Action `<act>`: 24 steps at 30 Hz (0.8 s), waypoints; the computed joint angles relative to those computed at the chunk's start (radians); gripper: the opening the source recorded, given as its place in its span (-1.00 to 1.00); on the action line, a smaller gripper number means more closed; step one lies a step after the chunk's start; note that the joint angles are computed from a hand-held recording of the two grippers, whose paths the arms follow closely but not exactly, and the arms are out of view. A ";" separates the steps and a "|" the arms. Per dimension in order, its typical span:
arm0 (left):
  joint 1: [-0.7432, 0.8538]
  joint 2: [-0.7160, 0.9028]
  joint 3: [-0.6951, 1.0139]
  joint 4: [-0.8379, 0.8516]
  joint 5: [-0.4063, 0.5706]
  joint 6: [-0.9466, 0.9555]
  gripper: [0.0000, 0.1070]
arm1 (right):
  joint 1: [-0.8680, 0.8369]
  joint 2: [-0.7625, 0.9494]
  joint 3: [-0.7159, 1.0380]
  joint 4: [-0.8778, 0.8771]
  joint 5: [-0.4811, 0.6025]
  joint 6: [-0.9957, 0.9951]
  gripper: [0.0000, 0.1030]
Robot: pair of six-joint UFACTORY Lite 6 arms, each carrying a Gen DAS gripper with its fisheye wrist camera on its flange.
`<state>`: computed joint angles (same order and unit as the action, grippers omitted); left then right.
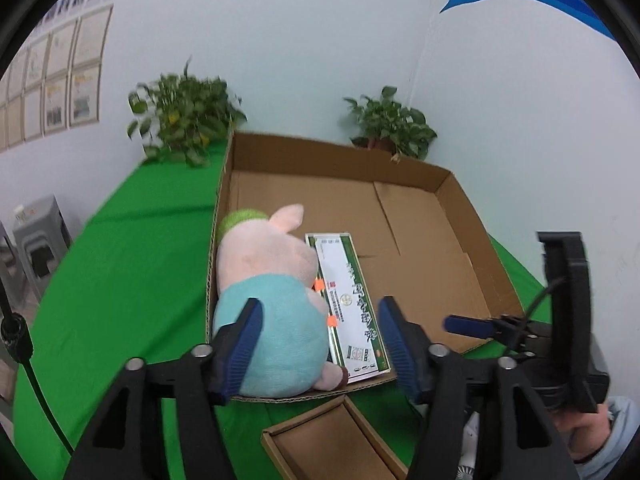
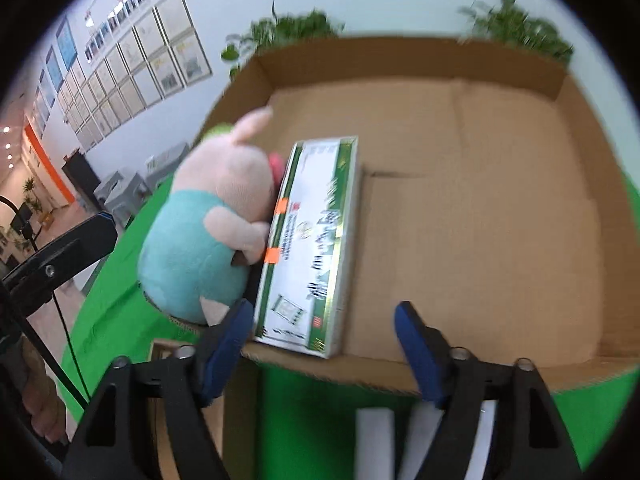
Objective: Organize objects
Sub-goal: 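Lower the medicine box beside the plush pig and open the right gripper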
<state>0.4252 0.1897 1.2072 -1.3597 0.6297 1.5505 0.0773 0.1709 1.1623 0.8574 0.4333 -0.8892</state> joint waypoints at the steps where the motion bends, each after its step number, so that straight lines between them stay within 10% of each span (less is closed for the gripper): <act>1: -0.011 -0.081 -0.086 -0.078 -0.041 0.066 0.50 | -0.024 -0.036 -0.036 0.043 -0.001 -0.063 0.62; 3: -0.031 -0.202 -0.205 -0.196 -0.093 0.150 0.90 | -0.056 -0.136 -0.138 0.098 -0.026 -0.151 0.68; 9: -0.153 -0.468 -0.423 -0.231 -0.251 0.131 0.92 | 0.029 -0.244 -0.267 0.144 -0.173 -0.125 0.83; 24: -0.419 -0.650 -0.592 0.130 -0.499 -0.365 0.92 | -0.092 -0.466 -0.489 0.465 -0.147 -0.529 0.84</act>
<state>0.0065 -0.4604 0.6155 -1.2297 0.1304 1.1860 -0.0148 -0.2946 0.6732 1.3222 0.2864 -1.4182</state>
